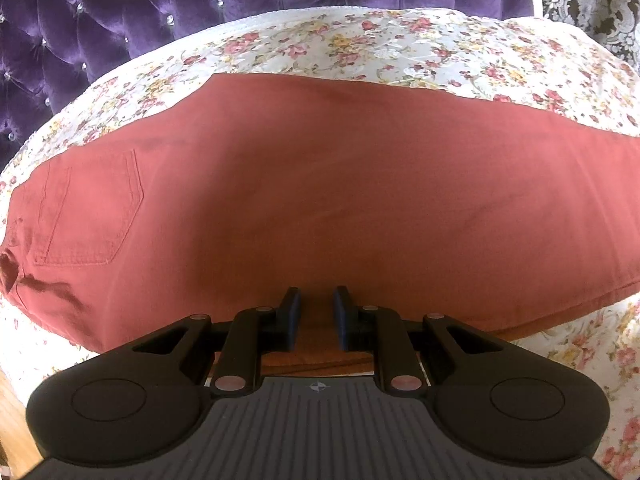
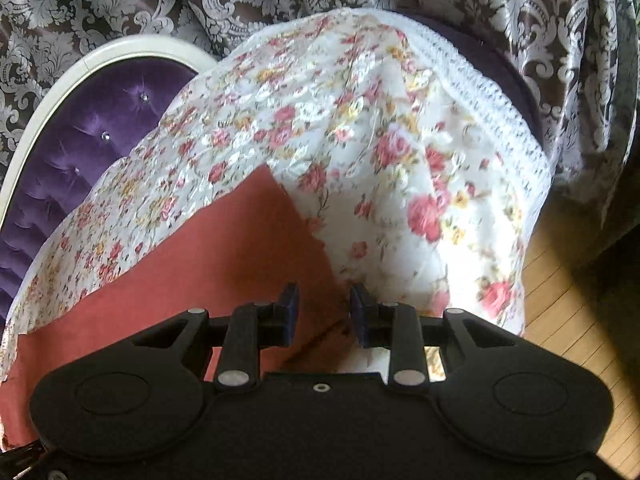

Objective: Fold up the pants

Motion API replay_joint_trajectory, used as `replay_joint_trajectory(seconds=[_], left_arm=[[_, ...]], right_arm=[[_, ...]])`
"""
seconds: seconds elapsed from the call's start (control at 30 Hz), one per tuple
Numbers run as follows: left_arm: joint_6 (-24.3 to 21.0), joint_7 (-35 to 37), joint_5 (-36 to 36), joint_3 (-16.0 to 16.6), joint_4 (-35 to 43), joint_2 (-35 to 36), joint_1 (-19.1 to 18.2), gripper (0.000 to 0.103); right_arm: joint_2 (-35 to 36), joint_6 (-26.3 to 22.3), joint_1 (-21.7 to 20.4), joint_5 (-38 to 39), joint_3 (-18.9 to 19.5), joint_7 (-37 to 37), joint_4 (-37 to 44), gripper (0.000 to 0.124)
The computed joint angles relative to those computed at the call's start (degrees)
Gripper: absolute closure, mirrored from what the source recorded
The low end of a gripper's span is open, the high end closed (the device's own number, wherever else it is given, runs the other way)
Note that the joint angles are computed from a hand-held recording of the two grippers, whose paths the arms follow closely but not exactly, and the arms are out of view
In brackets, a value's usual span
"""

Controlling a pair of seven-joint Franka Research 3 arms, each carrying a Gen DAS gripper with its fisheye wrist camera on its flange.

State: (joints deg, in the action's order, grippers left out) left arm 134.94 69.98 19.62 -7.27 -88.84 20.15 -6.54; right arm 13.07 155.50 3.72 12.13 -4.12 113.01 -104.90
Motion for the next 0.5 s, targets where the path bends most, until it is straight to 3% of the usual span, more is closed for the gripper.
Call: replay_joint_trajectory(seconds=[0.07,0.2,0.3,0.4,0.5], left_arm=[[-0.2,0.2,-0.7,-0.2,0.2,0.0,0.2,0.084],[-1.4,1.1,-1.8,-0.5,0.8,-0.1,0.5,0.084],[-0.9,1.6,-2.7,-0.7,0.0,-0.9,0.7,0.084],[-0.8,2.1,-2.2,-0.7,0.3,-0.9,0.3,0.084],[-0.5,2.7,-2.4,-1.0,1.3,-0.4,0.1,0.084]], right_arm=[[-0.3,0.9,1.0,-2.7,-0.8,1.4,-0.5,0.102],[-2.2,3.6,2.3,-7.3,-1.7,4.4,-2.6,0.103],[-4.1,1.7,2.4,-10.2,-1.9,5.6,-4.0,0.104],[-3.3,-1.0,0.7,-6.6,-0.2,1.1,-3.9,0.096],[-4.0,4.0,0.3,-4.6,0.4,-1.6,-5.8,0.088]])
